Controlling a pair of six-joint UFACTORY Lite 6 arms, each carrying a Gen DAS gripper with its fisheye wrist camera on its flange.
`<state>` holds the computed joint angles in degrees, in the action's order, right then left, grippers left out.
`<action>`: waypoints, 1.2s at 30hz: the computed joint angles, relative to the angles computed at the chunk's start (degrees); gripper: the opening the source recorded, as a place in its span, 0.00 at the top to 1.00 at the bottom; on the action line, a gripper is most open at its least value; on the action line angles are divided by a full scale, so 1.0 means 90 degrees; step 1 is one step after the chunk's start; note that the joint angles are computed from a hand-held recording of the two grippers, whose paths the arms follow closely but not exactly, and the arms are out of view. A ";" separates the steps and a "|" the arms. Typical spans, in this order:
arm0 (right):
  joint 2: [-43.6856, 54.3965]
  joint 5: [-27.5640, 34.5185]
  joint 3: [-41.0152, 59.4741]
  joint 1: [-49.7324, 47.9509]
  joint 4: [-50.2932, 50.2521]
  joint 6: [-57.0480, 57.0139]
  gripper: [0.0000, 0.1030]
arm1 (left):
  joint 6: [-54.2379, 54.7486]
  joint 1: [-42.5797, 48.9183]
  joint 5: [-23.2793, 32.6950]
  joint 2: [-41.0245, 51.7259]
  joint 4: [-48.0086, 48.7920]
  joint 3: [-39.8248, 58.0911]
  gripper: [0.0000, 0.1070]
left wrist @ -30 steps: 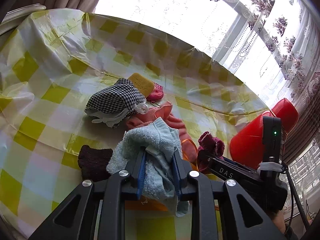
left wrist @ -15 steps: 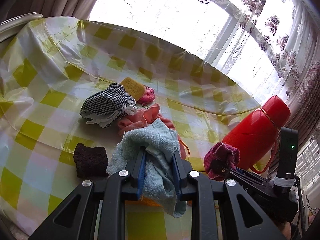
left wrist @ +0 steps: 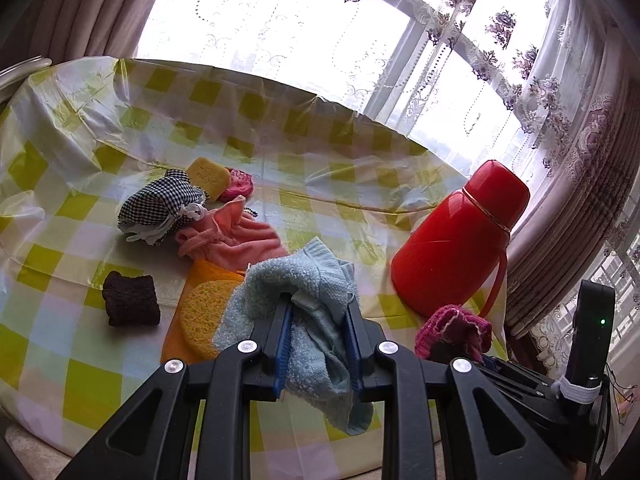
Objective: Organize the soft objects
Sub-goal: 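Carry the blue towel into the white box with the left tool while the right tool releases the knit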
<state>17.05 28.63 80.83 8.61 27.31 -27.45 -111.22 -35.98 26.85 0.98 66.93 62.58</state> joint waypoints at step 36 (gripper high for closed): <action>0.0694 0.1266 0.0731 -0.4511 0.0204 -0.1819 0.45 | 0.5606 -0.1985 0.1177 0.5484 -0.4451 0.7922 0.77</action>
